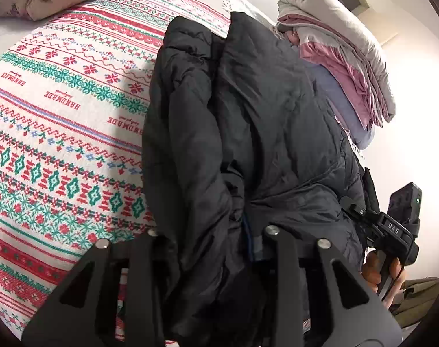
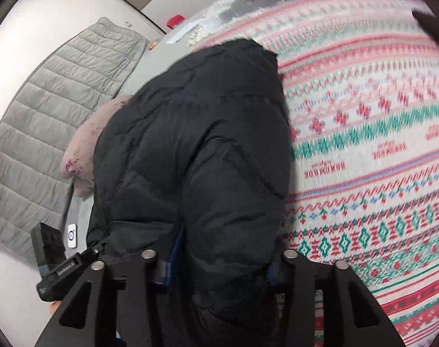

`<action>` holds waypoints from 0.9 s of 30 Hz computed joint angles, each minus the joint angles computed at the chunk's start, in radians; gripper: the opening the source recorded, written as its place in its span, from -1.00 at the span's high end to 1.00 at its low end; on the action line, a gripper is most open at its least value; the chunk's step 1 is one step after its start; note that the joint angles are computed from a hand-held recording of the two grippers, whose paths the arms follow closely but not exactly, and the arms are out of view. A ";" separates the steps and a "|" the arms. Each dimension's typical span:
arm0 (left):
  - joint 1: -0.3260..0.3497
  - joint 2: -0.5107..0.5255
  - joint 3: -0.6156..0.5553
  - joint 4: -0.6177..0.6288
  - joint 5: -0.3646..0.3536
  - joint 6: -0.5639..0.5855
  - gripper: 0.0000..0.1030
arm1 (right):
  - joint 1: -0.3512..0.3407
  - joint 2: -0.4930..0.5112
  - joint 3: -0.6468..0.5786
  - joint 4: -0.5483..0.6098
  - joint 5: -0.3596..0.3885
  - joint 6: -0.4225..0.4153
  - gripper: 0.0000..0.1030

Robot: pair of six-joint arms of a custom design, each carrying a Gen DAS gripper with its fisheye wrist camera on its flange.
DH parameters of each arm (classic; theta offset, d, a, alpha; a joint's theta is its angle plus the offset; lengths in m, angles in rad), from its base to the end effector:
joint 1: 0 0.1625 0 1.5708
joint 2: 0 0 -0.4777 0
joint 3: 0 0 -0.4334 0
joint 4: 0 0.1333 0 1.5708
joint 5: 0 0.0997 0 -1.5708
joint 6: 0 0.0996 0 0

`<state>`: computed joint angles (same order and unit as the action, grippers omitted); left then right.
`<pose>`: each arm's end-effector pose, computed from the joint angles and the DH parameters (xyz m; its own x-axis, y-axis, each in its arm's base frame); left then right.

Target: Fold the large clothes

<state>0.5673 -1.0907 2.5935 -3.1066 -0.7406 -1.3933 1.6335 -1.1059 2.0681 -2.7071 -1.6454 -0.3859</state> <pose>-0.1857 -0.3635 0.0899 -0.8973 -0.4305 -0.0978 -0.2283 0.6420 -0.7319 0.1618 -0.5683 0.1534 -0.8996 -0.4159 0.1332 -0.4321 0.8920 -0.1329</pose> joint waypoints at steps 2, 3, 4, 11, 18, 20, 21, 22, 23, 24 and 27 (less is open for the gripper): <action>-0.004 0.011 0.000 -0.028 0.013 0.006 0.48 | 0.000 -0.012 0.011 -0.027 0.000 -0.033 0.35; -0.005 0.018 -0.006 -0.037 0.019 0.013 0.52 | 0.013 -0.014 0.019 -0.059 -0.013 -0.054 0.36; -0.006 0.025 -0.014 -0.043 0.025 0.021 0.55 | 0.024 -0.015 0.026 -0.092 -0.029 -0.075 0.39; -0.005 0.083 -0.092 -0.072 0.041 0.097 0.63 | 0.068 -0.025 0.056 -0.272 -0.107 -0.183 0.47; 0.004 0.148 -0.204 -0.098 0.059 0.220 0.65 | 0.050 -0.070 0.058 -0.362 -0.110 -0.262 0.50; 0.014 0.181 -0.249 -0.125 0.054 0.262 0.65 | 0.047 -0.077 0.051 -0.387 -0.104 -0.272 0.52; 0.017 0.200 -0.272 -0.141 0.055 0.284 0.65 | 0.042 -0.088 0.042 -0.386 -0.090 -0.271 0.52; 0.019 0.214 -0.289 -0.156 0.057 0.304 0.65 | 0.035 -0.099 0.035 -0.380 -0.074 -0.269 0.53; 0.019 0.234 -0.310 -0.180 0.059 0.331 0.65 | 0.025 -0.113 0.029 -0.372 -0.057 -0.271 0.54; 0.019 0.257 -0.337 -0.209 0.061 0.364 0.65 | 0.016 -0.130 0.019 -0.371 -0.037 -0.278 0.54; 0.016 0.320 -0.418 -0.259 0.080 0.459 0.65 | 0.005 -0.153 0.001 -0.400 -0.020 -0.318 0.54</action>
